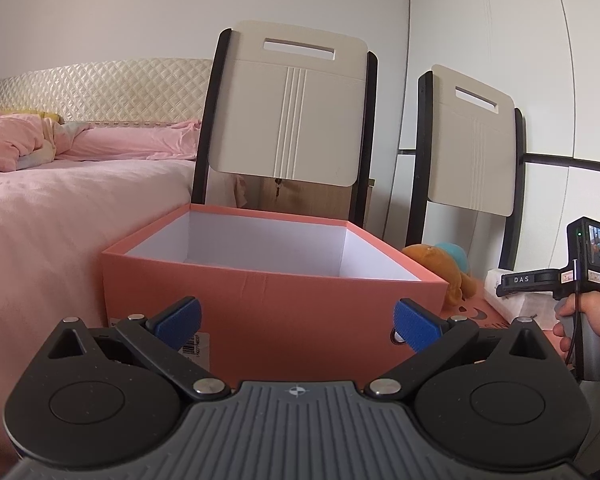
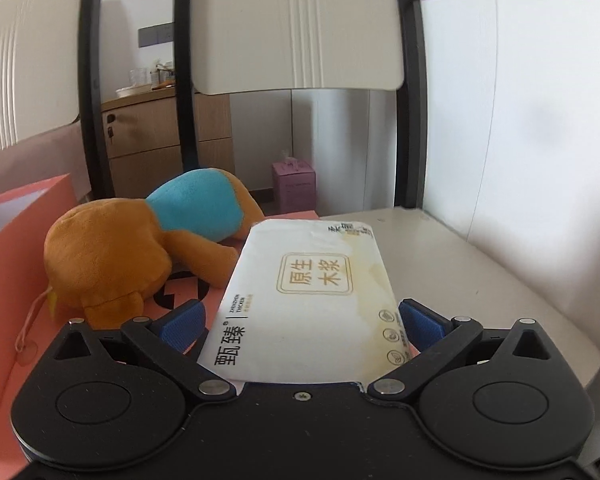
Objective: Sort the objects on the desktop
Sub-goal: 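Move the right tool to the white tissue pack and grasp it, then lower the tissue pack into the pink box and open the right tool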
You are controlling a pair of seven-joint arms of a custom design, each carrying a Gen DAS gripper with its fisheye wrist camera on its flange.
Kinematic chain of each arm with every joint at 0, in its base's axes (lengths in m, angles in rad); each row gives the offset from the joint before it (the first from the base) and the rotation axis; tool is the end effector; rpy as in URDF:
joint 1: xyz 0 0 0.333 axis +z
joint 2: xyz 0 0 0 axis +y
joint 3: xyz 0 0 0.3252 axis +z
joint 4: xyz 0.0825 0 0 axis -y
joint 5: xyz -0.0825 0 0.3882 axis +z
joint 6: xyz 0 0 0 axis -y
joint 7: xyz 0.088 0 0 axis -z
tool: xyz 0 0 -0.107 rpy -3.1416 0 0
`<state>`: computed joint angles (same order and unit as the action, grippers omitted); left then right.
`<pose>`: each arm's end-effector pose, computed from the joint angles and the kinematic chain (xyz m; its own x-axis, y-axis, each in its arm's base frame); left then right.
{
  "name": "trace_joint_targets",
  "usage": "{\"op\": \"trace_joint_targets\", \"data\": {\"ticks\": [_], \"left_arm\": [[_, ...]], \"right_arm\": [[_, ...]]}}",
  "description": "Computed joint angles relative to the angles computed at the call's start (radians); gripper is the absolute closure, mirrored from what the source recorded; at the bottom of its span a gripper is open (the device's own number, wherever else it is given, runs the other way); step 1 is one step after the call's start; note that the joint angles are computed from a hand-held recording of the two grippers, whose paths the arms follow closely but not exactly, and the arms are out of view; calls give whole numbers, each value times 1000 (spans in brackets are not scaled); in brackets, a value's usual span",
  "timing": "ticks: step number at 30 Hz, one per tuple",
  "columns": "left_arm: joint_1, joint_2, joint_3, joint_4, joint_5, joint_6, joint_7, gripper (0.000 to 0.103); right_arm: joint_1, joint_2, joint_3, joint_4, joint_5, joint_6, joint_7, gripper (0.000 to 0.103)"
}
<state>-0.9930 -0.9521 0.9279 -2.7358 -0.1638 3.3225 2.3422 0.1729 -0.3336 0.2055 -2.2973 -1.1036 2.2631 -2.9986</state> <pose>0.4030 0.0498 0.5149 -0.4539 -0.8839 0.1122 -0.2587 0.0103 -0.9659 0.4555 0.1643 0.5299 -0.6234 -0.7803 -0.0495 -0.3808 0.3583 -0.8525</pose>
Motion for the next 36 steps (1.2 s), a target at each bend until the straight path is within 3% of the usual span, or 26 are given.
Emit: {"op": "trace_joint_targets", "data": {"ticks": [6, 13, 18, 27, 36], "left_arm": [[-6, 4, 7, 4, 3, 8, -4, 0], [-9, 1, 12, 5, 12, 7, -6, 0], [-35, -82, 35, -13, 36, 31, 25, 0], [-36, -128, 32, 4, 20, 29, 32, 0], [-47, -142, 45, 13, 53, 97, 15, 0]], "right_arm": [[-10, -6, -3, -3, 28, 3, 40, 18], [-2, -24, 15, 14, 52, -56, 49, 19], [15, -47, 38, 62, 96, -137, 8, 19], [46, -2, 92, 241, 51, -250, -64, 19], [136, 220, 57, 539, -52, -131, -185, 19]]}}
